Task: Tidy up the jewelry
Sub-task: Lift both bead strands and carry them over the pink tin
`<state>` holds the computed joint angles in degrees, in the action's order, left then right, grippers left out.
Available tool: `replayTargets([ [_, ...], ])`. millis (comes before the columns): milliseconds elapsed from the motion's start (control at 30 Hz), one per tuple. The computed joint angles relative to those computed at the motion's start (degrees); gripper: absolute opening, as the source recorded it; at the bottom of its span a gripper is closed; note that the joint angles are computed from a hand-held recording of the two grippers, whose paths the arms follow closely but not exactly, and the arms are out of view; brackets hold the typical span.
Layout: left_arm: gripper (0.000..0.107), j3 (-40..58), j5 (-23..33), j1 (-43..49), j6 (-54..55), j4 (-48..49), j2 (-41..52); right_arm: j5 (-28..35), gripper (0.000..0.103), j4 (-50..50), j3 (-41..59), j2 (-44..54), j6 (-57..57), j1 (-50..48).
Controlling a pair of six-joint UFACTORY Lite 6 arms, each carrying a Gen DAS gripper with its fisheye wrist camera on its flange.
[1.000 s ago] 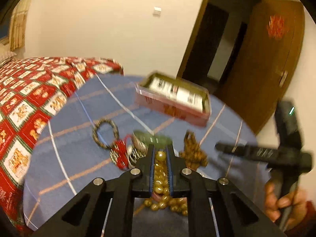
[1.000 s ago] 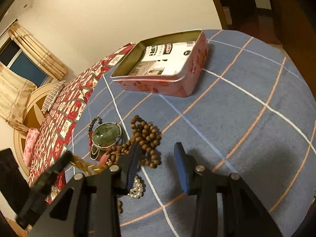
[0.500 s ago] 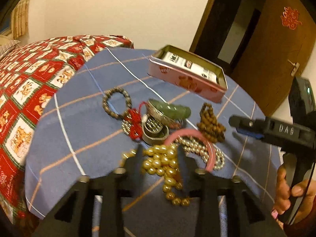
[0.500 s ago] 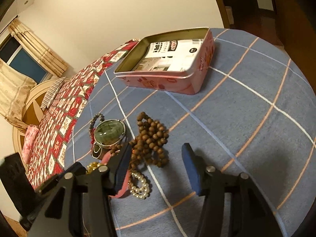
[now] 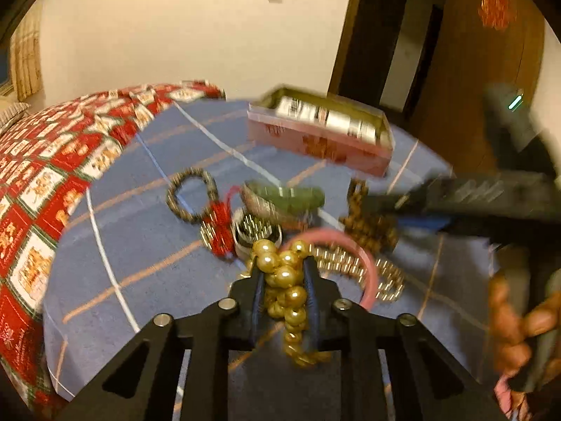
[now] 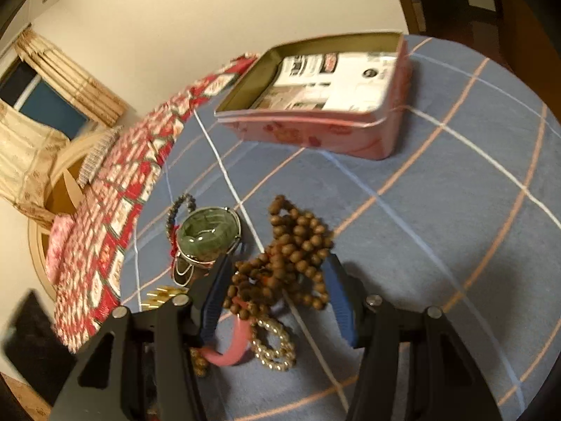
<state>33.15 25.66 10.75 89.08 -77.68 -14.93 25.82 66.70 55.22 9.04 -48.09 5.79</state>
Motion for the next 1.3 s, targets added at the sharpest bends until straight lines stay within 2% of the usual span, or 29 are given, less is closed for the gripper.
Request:
replayTargets([
  [100, 0.014, 1.19, 4.86, 4.52, -0.43, 0.07, -3.19, -4.23, 0.063, -6.32, 2.38, 2.40, 7.84, 2.96],
  [167, 0.014, 2.47, 7.71, 6.36, -1.28, -0.09, -4.10, -5.55, 0.062, -11.30, 3.85, 3.30, 12.34, 4.19],
  [200, 0.014, 3.17, 10.46, 8.36, -1.32, -0.42, -4.65, -6.09, 0.057, -14.13, 4.62, 3.78, 14.73, 4.78],
  [233, 0.014, 3.95, 11.62, 9.22, -1.01, -1.04, -4.26, -5.86, 0.046, -14.72, 5.18, 4.35, 14.73, 4.68],
  [267, 0.014, 4.50, 12.76, 10.17, -1.18, -1.31, -4.42, -5.75, 0.041, -13.73, 5.25, 4.59, 13.22, 4.46],
  [333, 0.014, 5.26, 12.89, 10.53, -1.45, -1.43, -4.22, -5.46, 0.039, -11.49, 4.33, 4.09, 9.84, 3.73],
  [367, 0.014, 5.39, 12.87, 10.60, -1.53, -1.51, -4.14, -5.26, 0.033, -10.03, 3.77, 3.74, 8.22, 3.27],
  [400, 0.014, 5.62, 12.76, 10.40, -1.90, -1.44, -3.90, -5.07, 0.018, -8.95, 3.49, 3.48, 7.16, 3.11],
  [600, 0.014, 5.44, 11.96, 8.85, -2.07, -1.81, -3.31, -4.03, 0.018, -3.63, -0.13, -2.38, 1.60, -0.11],
  [733, 0.014, 7.30, 12.21, 7.79, -2.20, -3.05, -2.08, -3.35, 0.018, -4.07, -0.99, -7.89, 1.68, -1.78],
  [900, 0.014, 13.86, 8.74, 2.50, -1.85, -6.38, 2.08, -4.74, 0.018, -4.59, 2.92, -8.97, 1.35, -3.45],
  [1000, 0.014, 21.13, 8.68, -0.41, -0.90, -9.52, 8.09, -6.21, 0.018, -7.72, 8.29, -5.77, 3.67, -4.07],
  [1067, 0.014, 26.31, 6.65, -3.15, 0.53, -11.62, 12.34, -6.28, 0.018, -8.57, 12.76, -2.10, 4.65, -4.70],
  [1200, 0.014, 38.06, 6.31, -6.89, 1.03, -14.80, 23.43, -8.97, 0.018, -16.26, 21.56, 6.27, 10.91, -4.03],
  [1300, 0.014, 47.06, 3.04, -10.33, -0.02, -15.27, 32.53, -11.35, 0.018, -21.52, 27.14, 12.72, 15.94, -3.49],
])
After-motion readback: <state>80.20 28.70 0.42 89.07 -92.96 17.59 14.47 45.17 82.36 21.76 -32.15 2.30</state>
